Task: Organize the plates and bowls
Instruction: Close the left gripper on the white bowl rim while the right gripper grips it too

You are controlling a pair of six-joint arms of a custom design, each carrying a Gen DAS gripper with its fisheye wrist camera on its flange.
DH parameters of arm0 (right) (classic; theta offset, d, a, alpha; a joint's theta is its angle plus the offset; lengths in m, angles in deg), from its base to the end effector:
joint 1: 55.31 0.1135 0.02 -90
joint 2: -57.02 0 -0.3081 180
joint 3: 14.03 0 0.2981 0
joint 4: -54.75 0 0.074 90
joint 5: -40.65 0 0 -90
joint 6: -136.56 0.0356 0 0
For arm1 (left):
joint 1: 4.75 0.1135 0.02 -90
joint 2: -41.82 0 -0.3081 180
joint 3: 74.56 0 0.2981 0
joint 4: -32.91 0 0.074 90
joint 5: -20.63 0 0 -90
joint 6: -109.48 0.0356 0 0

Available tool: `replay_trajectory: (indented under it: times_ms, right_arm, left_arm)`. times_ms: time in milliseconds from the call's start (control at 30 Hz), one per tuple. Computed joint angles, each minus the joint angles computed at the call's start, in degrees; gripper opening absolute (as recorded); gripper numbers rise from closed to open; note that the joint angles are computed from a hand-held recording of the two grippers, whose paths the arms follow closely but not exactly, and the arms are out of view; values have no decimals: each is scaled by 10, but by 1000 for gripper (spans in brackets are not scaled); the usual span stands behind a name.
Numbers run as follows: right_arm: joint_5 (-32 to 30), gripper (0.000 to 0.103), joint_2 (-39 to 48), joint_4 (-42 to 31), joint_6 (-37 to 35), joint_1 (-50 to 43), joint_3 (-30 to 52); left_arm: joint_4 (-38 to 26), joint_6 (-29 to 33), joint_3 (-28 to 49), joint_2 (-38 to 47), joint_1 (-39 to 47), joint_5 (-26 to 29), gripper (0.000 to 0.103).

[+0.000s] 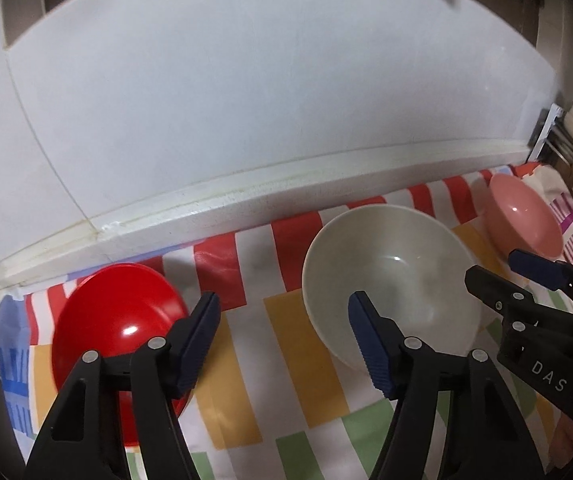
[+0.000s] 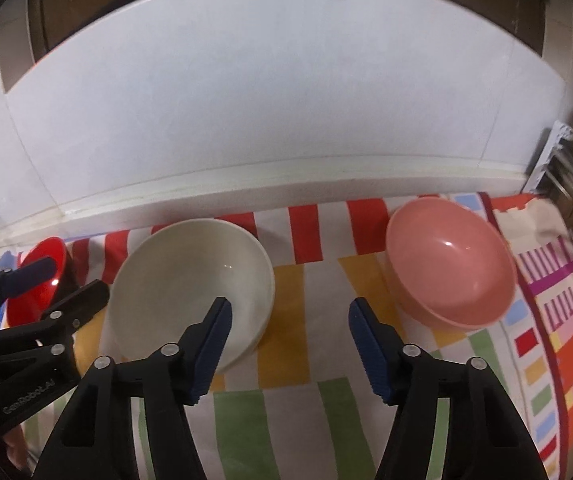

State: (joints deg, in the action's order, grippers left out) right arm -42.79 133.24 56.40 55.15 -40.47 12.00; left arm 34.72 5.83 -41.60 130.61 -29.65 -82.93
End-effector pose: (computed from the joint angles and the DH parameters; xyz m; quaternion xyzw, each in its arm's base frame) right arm 0.2039 0.0498 0.1018 -0.0307 0.9334 0.0194 0.3569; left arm 0.2255 -0.0955 0.0870 0.0563 0.9435 0.0048 0.3266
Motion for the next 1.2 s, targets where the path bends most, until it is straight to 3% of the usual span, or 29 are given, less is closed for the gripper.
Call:
replay_trajectory:
  times_ms: [233, 667, 967, 1200]
  right_arm:
    - [-24, 45, 98, 33, 3, -9, 30]
    - [-48, 18, 142, 36, 12, -9, 46]
    - [-31, 14, 130, 24, 41, 14, 40]
    - [-32, 14, 79, -9, 47, 17, 28]
  left_arm:
    - [17, 9, 30, 68, 13, 15, 56]
    - [-4, 10, 76, 125, 16, 53, 13]
    - [-6, -11, 69, 117, -11, 28, 13]
    - [-27, -25, 25, 37, -37, 19, 13]
